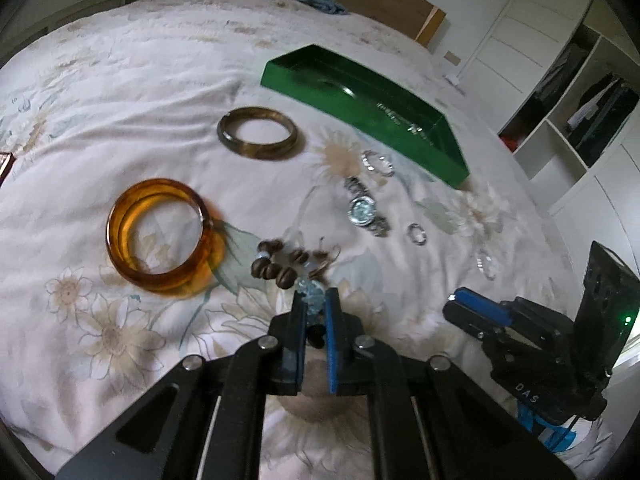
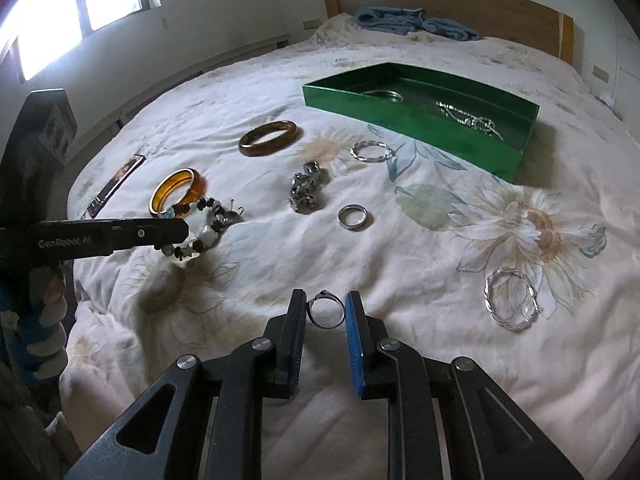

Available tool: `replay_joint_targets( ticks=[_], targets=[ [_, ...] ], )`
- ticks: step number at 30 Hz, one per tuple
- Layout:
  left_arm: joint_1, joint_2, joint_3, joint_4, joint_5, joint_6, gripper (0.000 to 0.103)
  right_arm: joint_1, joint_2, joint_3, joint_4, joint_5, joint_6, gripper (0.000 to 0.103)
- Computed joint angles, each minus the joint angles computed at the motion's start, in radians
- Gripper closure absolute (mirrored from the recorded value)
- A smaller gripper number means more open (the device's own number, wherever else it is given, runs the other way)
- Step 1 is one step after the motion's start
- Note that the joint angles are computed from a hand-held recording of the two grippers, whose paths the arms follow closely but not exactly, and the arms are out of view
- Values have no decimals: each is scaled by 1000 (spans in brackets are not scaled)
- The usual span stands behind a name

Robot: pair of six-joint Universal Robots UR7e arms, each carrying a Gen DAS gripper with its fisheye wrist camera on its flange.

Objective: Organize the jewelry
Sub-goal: 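Grasp the beaded bracelet with the left tool while the right tool grasps a silver ring, then carry the beaded bracelet and silver ring into the green tray and release both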

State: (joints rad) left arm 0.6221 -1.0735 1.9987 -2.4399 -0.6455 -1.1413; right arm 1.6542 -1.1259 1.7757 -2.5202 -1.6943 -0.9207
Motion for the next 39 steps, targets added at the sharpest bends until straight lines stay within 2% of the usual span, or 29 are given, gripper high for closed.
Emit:
replay_joint_targets(
  ticks=[24,39],
  targets=[
    [-169,-53,35,37,65,-45,96,14,-219,132,-59,57,0,84],
    [-258,-94,37,79,143,-61,96,46,-317,173,-95,83,-8,84]
  ],
)
